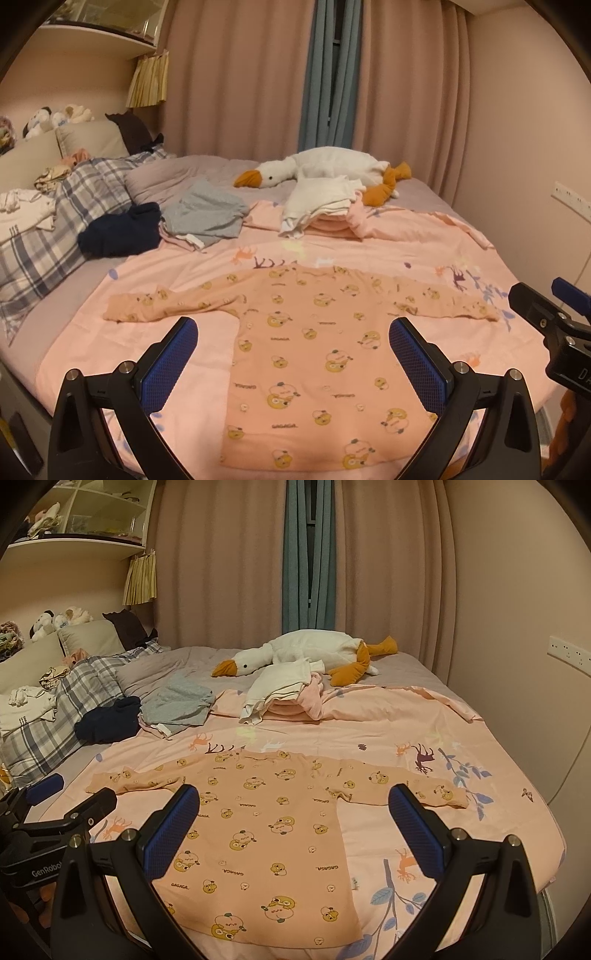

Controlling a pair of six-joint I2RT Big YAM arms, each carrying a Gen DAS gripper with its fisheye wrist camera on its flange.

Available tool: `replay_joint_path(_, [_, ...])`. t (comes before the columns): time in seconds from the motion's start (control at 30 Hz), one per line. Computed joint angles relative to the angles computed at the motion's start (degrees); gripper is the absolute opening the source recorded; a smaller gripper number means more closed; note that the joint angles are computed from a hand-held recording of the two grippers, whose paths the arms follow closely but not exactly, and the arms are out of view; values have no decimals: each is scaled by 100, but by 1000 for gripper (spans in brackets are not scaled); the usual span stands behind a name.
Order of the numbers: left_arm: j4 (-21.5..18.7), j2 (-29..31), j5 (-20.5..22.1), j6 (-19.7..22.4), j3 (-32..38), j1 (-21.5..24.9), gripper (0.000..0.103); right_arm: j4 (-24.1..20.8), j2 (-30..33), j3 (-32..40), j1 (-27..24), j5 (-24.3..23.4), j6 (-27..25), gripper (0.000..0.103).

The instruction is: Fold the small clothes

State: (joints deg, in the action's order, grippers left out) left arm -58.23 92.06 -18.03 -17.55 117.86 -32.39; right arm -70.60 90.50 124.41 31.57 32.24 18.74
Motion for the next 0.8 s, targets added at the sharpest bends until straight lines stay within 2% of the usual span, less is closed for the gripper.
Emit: replay_joint_path(0.8, [-35, -4, 12, 27, 3, 10, 103, 32, 37, 26, 18, 135, 69, 103])
